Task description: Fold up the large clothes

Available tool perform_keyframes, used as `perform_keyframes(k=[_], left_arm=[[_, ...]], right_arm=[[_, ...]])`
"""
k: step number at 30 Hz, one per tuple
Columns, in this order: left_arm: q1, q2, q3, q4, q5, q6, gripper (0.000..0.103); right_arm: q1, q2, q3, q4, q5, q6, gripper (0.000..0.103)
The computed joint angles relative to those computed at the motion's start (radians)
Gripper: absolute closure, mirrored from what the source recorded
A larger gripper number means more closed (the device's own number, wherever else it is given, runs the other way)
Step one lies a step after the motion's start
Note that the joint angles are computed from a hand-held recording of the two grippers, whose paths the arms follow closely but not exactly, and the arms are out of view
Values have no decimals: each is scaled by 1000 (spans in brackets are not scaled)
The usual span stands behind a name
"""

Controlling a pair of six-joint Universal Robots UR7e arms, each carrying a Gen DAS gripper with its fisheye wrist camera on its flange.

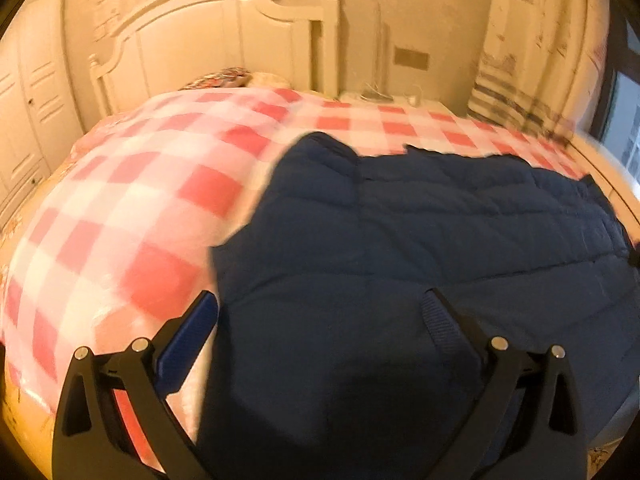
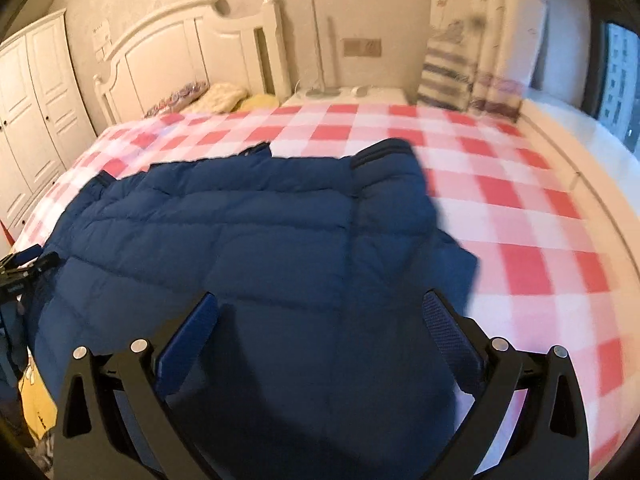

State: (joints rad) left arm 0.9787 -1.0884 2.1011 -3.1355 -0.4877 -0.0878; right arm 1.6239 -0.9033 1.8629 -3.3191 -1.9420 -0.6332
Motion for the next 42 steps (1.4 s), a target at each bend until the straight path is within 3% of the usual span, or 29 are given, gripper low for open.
perform_keyframes(k=[2,4,6,7,9,10,12,15,17,19,22,30,34,37,40,42], left_arm=[[27,-24,17,17,-38,-24,2],[55,-39,33,-24,-117,-40,2],[42,-33,33,-18,-81,-51,2],[14,-19,36,-21,-8,-59,2],[-38,3,56,-85,75,-29,4],[-73,7,79,-156,72,9,4],[-119,12,111,-218,41,40,2],[-169,62,120,-197,-5,96,2],[-172,120,98,-148,-12,101,2],[-160,163,79,-127,2,66,2],[-153,207,74,-188,28,126,2],[-140,194,83,-175,-3,126,2],[-142,105,111,-120,-66,57,2],[-145,59,144,-225,0,68,2],[-104,6,153,-155,36,-7,2],[-60,4,152,-128,30,-20,2]], right_arm=[[-22,-8,29,-18,-6,-22,5],[-69,-38,63,10,88,42,5],[-67,-43,66,8,77,68,5],[-46,-32,67,-32,29,54,5],[16,7,77,-178,-78,-49,5],[35,10,88,-215,-78,-87,5],[59,-13,133,-222,-1,-109,5],[94,-4,172,-197,70,-162,5],[112,31,166,-164,65,-208,5],[124,103,133,-164,-3,-244,5],[106,144,120,-203,-2,-271,4],[93,138,127,-190,14,-267,4],[113,102,139,-179,-17,-254,6],[89,51,169,-243,6,-207,6],[36,12,174,-199,-8,-140,5],[-15,-16,201,-168,84,-123,5]])
